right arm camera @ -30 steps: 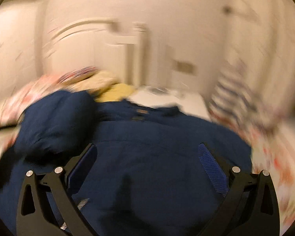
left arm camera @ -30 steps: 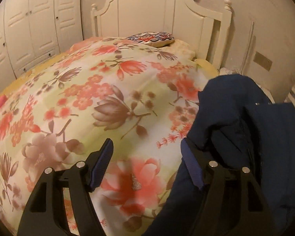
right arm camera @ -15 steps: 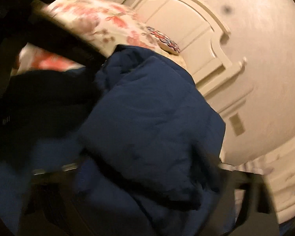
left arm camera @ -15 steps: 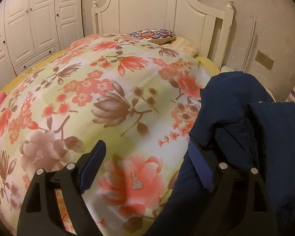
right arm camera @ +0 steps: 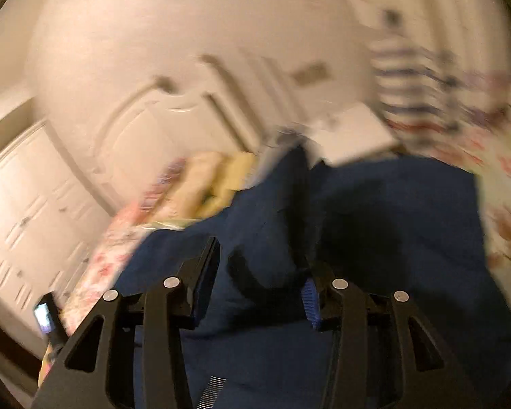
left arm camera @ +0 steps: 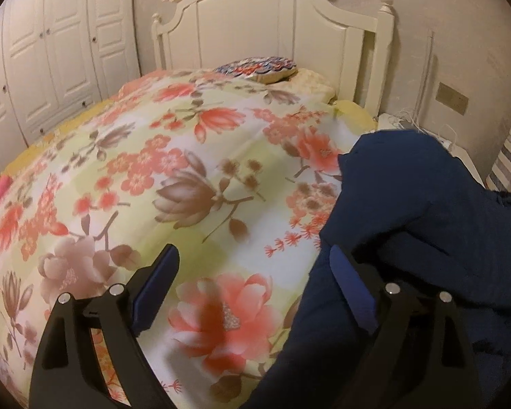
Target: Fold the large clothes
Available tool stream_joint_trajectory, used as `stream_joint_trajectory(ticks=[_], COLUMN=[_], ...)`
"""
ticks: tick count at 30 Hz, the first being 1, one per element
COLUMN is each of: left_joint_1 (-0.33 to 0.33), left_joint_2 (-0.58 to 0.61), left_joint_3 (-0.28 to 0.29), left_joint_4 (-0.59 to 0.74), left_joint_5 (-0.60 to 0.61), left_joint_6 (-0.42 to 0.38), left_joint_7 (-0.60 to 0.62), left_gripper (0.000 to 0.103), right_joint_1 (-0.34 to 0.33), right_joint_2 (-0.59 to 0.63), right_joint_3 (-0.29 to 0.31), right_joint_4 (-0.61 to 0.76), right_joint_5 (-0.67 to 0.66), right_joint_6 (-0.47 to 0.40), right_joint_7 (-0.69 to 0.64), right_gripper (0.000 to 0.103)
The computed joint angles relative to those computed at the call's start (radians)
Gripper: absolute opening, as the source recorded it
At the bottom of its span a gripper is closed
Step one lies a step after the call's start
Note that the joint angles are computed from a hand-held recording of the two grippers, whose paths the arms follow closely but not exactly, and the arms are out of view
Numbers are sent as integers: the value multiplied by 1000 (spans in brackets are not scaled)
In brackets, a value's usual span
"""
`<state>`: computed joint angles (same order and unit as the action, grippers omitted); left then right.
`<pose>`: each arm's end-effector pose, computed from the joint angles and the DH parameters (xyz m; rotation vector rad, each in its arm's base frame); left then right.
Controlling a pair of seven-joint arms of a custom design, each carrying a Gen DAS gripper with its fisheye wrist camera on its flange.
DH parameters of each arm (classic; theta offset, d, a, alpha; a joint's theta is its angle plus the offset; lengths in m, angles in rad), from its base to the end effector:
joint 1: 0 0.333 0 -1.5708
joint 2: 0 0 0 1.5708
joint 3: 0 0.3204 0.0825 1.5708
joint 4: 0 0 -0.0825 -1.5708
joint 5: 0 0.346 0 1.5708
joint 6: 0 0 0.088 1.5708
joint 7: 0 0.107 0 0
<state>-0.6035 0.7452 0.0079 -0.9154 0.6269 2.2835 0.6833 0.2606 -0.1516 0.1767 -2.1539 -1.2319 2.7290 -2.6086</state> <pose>0.6388 -0.4196 0.5326 -1.7347 1.6945 -0.7403 0.4439 0.2519 0.5458 -0.9400 1.9271 -0.5816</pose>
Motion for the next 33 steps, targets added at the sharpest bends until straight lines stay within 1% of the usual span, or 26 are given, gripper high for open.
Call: stream_joint_trajectory(ticks=[1,2,3,4,5,7,9,10,11,13,14,15,16,17,19,21,22,23,25,27,28,29,30,31,32,33], left_joint_1=[-4,-8,-9,-8,-8,-7,-4,-3,-2,3,5,5,6,5,3,3,4,5,7,8,8,9,9,9,9,9], left_joint_2=[1,2,0,-6,-19,-46,-59,-59,-54,-43,-40,-42,-51,-61,-71,-74,-73,-68,-61,-52,-52,-52,-53,-55,-57,-58], left_joint_3=[2,4,4,4,6,10,8,6,1,-10,-12,-10,-7,0,9,9,8,4,-1,-6,-6,-5,-4,-3,-2,-1], left_joint_4=[2,3,-1,-14,-38,-87,-113,-113,-108,-91,-87,-92,-109,-126,-144,-149,-148,-139,-126,-111,-111,-111,-112,-115,-117,-119], left_joint_5=[7,15,19,22,31,50,63,66,67,53,45,41,41,46,55,60,59,55,45,33,30,27,25,23,22,22], left_joint_6=[3,9,17,31,56,108,145,155,161,162,164,171,188,205,223,227,225,218,206,190,188,186,185,185,184,184], left_joint_7=[6,11,13,13,4,-21,-33,-28,-14,16,24,22,11,-6,-30,-36,-35,-27,-14,0,1,0,-4,-8,-12,-16], left_gripper=[91,91,91,91,91,91,95,96,97,98,98,98,98,98,98,98,98,98,98,98,98,98,99,99,99,99], right_joint_1=[3,-1,-3,-4,-10,-14,-18,-17,-16,-10,-7,-4,5,14,33,45,50,54,54,48,52,79,70,27,19,12], right_joint_2=[-3,3,13,29,41,57,69,65,74,77,73,58,54,49,12,-31,-62,-86,-114,-110,-98,-87,-81,-99,-116,-127], right_joint_3=[-16,-22,-24,-27,-23,-20,-31,-35,-40,-38,-35,-26,-18,-14,5,20,31,37,29,4,-16,-39,-36,3,20,49], right_joint_4=[-22,-34,-42,-42,-36,-24,-11,-12,-3,5,8,7,16,24,28,22,13,-1,-31,-62,-80,-93,-121,-149,-165,-162], right_joint_5=[67,86,105,134,113,65,18,16,29,26,-10,-81,-110,-125,-200,-262,-284,-283,-223,-112,14,133,206,209,171,173], right_joint_6=[18,46,75,94,104,118,153,163,165,127,110,86,58,35,-11,-55,-93,-120,-126,-71,-51,-72,-77,-50,-70,-122], right_joint_7=[-46,-57,-69,-96,-78,-28,28,39,28,41,79,139,147,139,163,191,193,183,138,65,-31,-111,-122,-72,-9,-9], right_gripper=[51,61,68,80,83,83,83,82,68,49,41,38,36,35,34,33,33,33,33,34,34,35,35,35,36,36])
